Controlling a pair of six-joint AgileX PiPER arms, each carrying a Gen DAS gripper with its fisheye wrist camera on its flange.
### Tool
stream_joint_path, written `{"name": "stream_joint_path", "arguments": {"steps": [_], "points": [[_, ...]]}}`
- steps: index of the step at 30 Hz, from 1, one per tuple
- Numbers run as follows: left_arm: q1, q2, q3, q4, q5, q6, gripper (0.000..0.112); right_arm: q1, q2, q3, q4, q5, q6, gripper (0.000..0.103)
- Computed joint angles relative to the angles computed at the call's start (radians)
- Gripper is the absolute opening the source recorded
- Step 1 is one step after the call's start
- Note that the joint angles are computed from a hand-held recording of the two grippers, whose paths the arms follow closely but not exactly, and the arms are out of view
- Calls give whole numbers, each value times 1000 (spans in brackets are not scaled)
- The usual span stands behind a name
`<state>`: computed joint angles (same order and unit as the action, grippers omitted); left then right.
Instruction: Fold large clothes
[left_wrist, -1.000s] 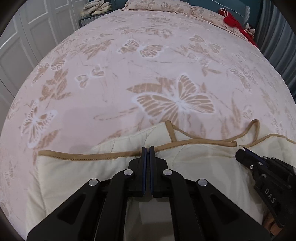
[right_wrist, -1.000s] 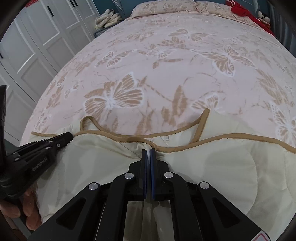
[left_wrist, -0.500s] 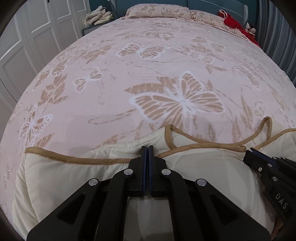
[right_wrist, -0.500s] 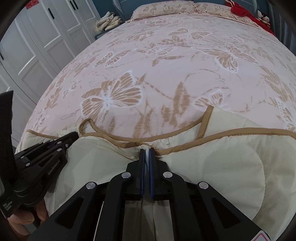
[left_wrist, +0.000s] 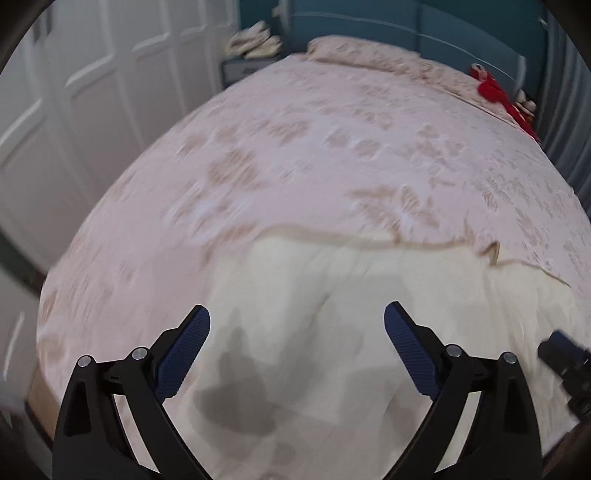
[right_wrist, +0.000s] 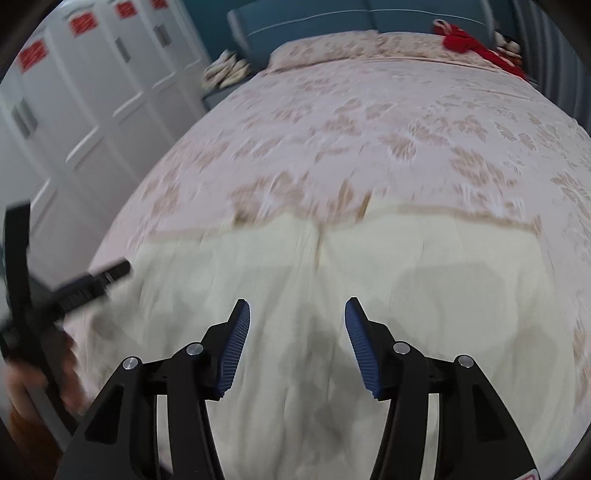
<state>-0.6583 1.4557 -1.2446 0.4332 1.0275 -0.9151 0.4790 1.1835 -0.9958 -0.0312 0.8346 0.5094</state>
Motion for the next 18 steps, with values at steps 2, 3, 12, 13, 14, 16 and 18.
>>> {"name": "stream_joint_path", "arguments": {"steps": [2, 3, 12, 13, 14, 16, 18], "points": [[69, -130, 134, -107, -34, -9, 93, 92, -43, 47, -37, 21, 71, 53], [91, -167, 175, -136, -46, -20, 93, 135, -61, 69, -52, 27, 111, 50], [167, -359, 489, -315, -196, -26, 92, 225, -1, 122, -61, -14, 226, 2], [176, -362, 501, -341, -214, -7, 92, 212, 8, 129, -42, -26, 214, 1], [189, -363, 517, -380, -242, 19, 91, 204, 18, 134, -30, -35, 207, 0], [213, -354, 536, -460, -283, 76, 90, 191, 34, 139, -13, -48, 190, 0], [206, -338, 536, -464, -301, 65, 90, 190, 52, 140, -15, -58, 190, 0]]}}
